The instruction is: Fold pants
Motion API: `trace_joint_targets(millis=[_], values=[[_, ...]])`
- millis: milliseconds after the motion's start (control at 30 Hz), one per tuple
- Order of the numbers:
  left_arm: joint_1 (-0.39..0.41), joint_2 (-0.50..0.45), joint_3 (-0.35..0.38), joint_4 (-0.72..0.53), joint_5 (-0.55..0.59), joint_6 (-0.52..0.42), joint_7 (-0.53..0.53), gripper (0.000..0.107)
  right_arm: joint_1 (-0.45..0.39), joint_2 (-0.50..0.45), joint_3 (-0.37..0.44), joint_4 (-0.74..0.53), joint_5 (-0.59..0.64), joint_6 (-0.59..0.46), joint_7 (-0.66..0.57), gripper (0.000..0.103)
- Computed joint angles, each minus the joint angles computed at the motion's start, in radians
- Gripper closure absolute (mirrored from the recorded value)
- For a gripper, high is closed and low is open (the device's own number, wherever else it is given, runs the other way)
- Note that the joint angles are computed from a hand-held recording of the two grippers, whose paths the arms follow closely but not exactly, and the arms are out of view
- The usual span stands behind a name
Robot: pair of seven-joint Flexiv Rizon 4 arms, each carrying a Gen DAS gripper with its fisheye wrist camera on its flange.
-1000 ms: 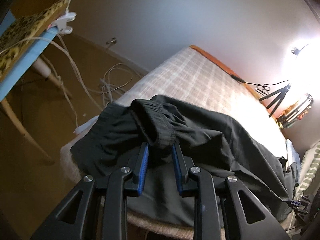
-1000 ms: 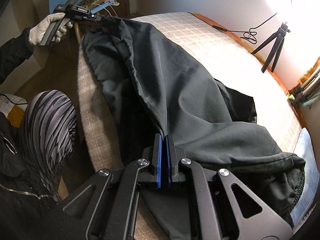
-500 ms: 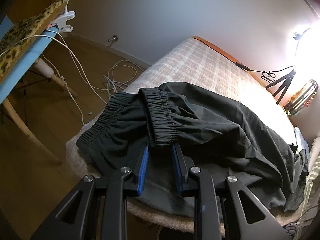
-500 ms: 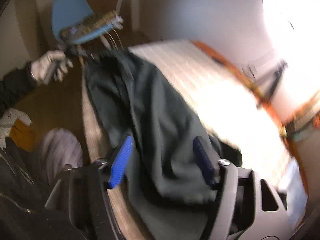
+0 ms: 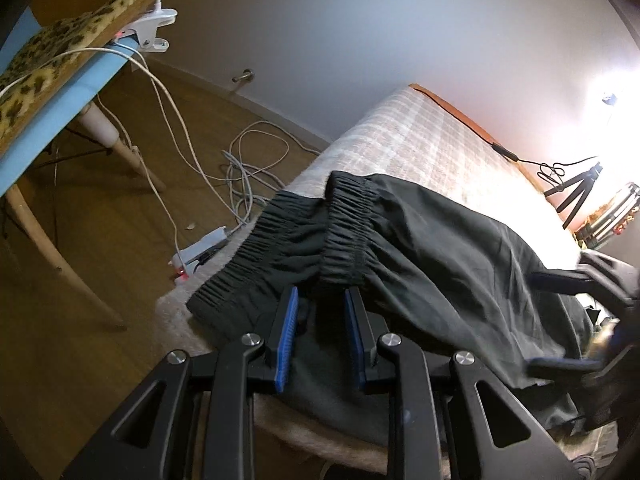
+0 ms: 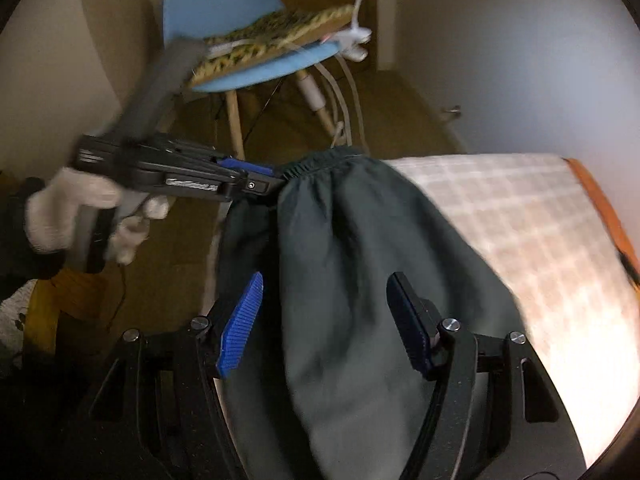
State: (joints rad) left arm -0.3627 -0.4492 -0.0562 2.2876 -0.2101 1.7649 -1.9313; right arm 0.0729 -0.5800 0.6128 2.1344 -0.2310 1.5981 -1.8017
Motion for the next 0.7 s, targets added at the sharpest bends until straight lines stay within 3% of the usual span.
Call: trace_joint_targets(millis=[167,267,333,400,433,533,700], values=[[0.125,-0.001,-0.11,0.032,0.032,0.01,0.005,0.086,0.123,-0.066,-0.071,-0.059,-0.021,-0.025,0.024,0.036],[0.114,-0.001,-0.1,0.036,0.037,-0.006,0.007,0.086,0.251,-0.059,-0.197,-0.065,-0.036,-0.017,0.07,0.038],[0.071,-0.003,-0.062,0.033,0.036,-0.019,0.011,0.086,0.32,-0.061,-0.269,-0.072,-0.049,-0.016,0.102,0.053],[0.06,-0.01,-0.054,0.033,0.035,-0.025,0.013,0.086,0.342,-0.069,-0.294,-0.086,-0.055,-0.041,0.128,0.074],[0.045,-0.017,-0.04,0.029,0.037,-0.023,0.017,0.086,0.351,-0.072,-0.304,-0.088,-0.055,-0.042,0.14,0.078],[-0.081,-0.024,0.082,0.004,0.029,-0.043,0.029,0.086,0.349,-0.072,-0.31,-0.086,-0.052,-0.033,0.168,0.092],[-0.298,-0.033,0.291,-0.036,0.044,-0.109,0.003,0.086,0.203,-0.076,-0.151,-0.113,-0.011,-0.071,0.142,0.095]])
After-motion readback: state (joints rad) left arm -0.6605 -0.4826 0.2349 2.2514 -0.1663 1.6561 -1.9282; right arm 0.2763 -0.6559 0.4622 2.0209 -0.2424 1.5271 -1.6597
